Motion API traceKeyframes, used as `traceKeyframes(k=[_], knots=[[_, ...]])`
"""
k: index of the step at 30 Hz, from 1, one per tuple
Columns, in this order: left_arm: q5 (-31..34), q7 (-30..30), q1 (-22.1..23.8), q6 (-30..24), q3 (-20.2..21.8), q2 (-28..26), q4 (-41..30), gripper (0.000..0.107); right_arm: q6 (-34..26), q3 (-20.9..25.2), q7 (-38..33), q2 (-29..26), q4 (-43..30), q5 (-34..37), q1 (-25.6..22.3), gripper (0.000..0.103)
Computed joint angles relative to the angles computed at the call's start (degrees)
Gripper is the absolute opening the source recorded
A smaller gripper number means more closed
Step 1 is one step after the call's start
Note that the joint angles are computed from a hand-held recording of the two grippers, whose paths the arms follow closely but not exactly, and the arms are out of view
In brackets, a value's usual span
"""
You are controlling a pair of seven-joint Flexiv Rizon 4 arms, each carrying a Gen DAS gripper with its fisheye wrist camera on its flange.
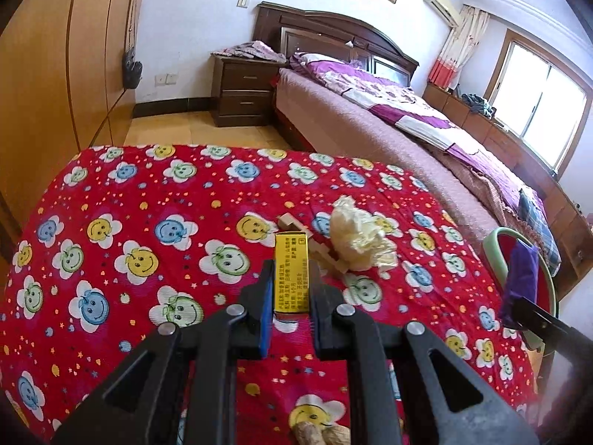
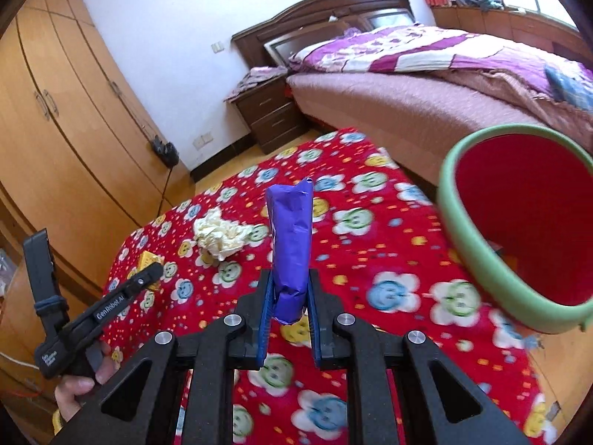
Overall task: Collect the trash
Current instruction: 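Carry the yellow box with the left tool while the right tool carries the purple wrapper to the bucket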
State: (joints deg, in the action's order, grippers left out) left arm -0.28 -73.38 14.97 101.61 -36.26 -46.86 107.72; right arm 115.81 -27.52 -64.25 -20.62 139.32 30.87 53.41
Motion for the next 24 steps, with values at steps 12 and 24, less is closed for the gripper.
traceKeyframes(k=[12, 24], knots=[[1.24, 0.61, 0.11, -0.54, -3.08, 4.22, 3.65, 0.015, 6.20, 0.11, -3.86, 5.21, 6.40, 8.86, 1.05, 0.017], [1.07, 2.02, -0.93, -2.53, -7.55, 6.42, 5.92, 0.015, 14.48, 16.99, -3.71, 6.91, 9.33, 12.36, -14.79, 0.017]])
